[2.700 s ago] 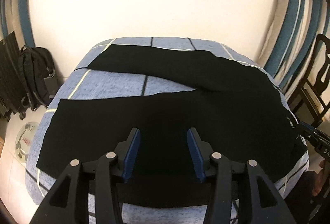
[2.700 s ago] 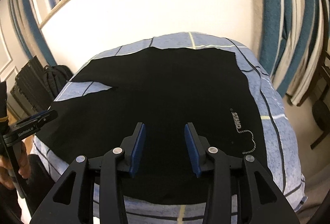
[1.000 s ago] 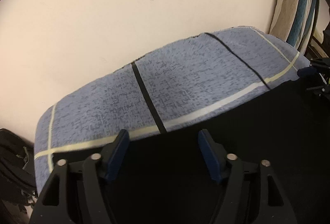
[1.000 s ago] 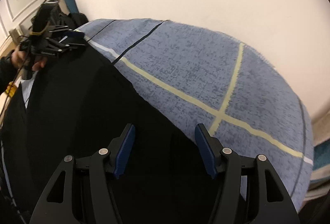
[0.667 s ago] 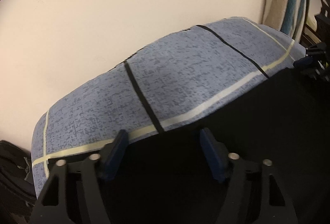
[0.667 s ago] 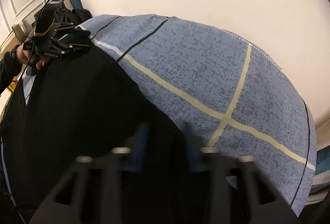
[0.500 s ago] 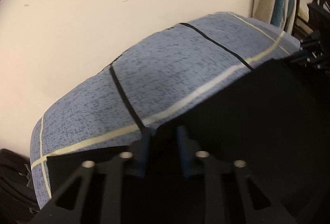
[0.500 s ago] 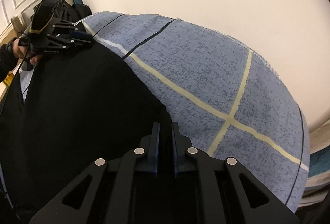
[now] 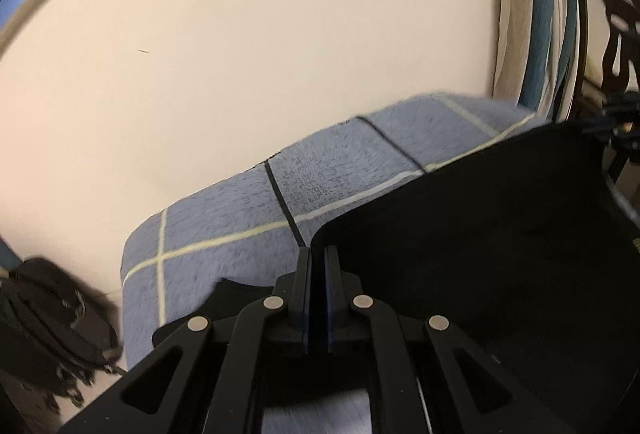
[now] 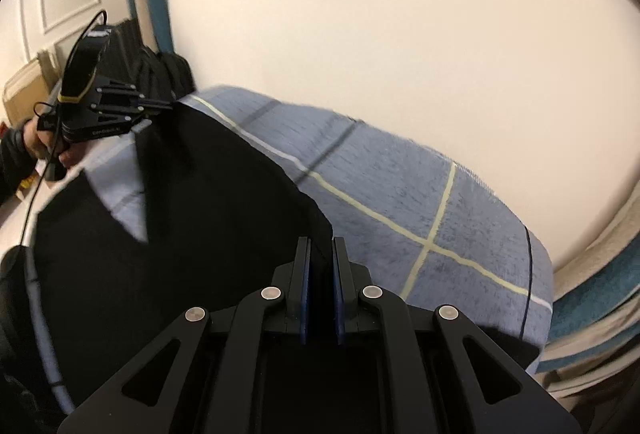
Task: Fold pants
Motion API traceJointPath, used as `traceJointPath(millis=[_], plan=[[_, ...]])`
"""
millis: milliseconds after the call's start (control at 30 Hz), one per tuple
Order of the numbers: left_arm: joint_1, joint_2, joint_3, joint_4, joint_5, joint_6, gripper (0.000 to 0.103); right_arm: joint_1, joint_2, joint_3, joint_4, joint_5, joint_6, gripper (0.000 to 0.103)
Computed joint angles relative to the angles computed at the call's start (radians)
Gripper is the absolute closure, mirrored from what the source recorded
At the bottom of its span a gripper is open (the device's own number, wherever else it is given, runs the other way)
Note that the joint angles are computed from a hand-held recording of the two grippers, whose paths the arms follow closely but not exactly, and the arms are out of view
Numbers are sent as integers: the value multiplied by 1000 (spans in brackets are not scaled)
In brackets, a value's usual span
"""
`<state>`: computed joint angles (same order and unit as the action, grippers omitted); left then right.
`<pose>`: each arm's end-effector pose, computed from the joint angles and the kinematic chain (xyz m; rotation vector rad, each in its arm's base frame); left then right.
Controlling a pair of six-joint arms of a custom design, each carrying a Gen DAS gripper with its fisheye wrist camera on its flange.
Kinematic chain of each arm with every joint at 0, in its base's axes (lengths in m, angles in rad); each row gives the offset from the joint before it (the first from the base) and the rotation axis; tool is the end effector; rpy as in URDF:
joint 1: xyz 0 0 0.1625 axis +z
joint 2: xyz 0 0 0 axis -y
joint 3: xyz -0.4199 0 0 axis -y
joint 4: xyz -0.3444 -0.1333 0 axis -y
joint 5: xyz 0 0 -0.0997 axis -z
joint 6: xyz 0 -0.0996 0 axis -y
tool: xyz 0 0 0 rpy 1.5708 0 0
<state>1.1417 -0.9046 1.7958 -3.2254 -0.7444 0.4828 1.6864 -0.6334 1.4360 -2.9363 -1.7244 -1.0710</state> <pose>-0.0596 -0.6267 0.2449 0.6122 2.1151 -0.8446 0.1997 -0.6962 0.1333 1.4532 -2.2620 0.5951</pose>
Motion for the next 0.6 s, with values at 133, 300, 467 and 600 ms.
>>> traceJointPath(millis=[133, 300, 467, 600], plan=[[-65, -97, 193, -100, 32, -79, 96, 1, -101, 200, -102, 46, 5, 94], [-154, -180, 438, -184, 76, -196, 96, -29, -198, 443, -231, 64, 5, 94], [-198, -207, 627, -202, 76, -402, 96, -103, -241, 628, -310, 67, 60, 95], [-207, -208, 718, -186, 62, -561, 94, -148, -229, 688, -336, 21, 107, 95]])
